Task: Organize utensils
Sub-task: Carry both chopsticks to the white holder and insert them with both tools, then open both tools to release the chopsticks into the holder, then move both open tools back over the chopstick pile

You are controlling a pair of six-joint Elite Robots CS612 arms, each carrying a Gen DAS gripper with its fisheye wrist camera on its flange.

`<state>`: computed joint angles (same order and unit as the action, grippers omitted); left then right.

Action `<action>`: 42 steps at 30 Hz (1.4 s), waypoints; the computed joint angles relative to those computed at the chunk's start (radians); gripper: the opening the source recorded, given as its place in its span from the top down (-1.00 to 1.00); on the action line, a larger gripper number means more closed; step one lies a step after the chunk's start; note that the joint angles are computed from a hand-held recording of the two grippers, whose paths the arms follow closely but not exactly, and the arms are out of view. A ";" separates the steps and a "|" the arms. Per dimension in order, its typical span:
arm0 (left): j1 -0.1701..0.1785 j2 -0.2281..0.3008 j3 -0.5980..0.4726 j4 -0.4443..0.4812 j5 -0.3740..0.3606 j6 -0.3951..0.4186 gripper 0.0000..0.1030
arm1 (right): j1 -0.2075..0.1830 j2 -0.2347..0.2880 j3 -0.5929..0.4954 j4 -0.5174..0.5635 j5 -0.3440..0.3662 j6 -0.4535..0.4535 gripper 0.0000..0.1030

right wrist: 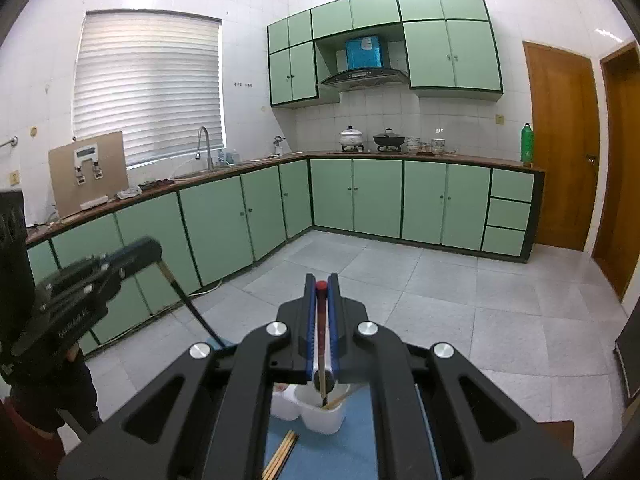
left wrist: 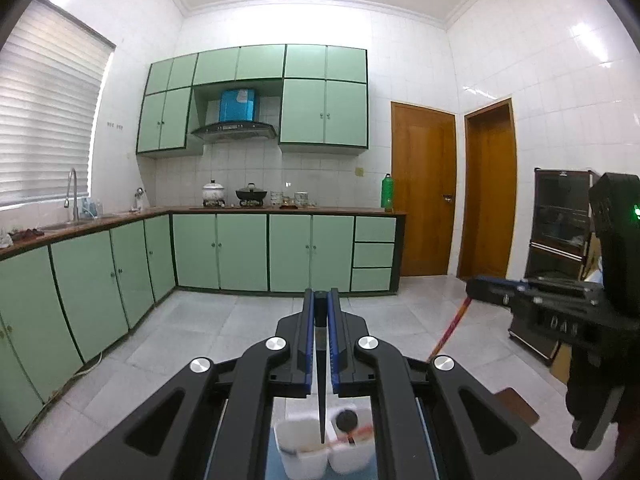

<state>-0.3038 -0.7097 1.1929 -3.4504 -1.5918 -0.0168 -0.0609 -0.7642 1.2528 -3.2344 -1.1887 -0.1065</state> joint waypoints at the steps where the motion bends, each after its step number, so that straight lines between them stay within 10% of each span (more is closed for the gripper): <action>1: -0.001 0.019 -0.030 0.016 0.006 0.004 0.88 | 0.001 0.012 -0.017 0.011 -0.007 -0.002 0.91; 13: 0.006 0.116 -0.149 0.239 -0.021 -0.011 0.80 | 0.023 0.115 -0.140 0.184 -0.062 -0.043 0.88; 16: 0.009 0.110 -0.137 0.234 -0.026 -0.021 0.65 | 0.021 0.105 -0.118 0.154 -0.067 -0.024 0.49; 24: 0.006 0.033 -0.006 0.102 -0.012 -0.012 0.41 | 0.003 0.029 0.030 -0.033 -0.066 0.016 0.35; 34: -0.018 -0.070 0.286 -0.088 0.064 -0.038 -0.15 | -0.017 -0.060 0.311 -0.299 -0.068 0.061 -0.67; 42: -0.027 -0.073 0.418 -0.103 0.117 -0.079 -0.44 | -0.007 -0.053 0.441 -0.345 -0.099 0.075 -0.86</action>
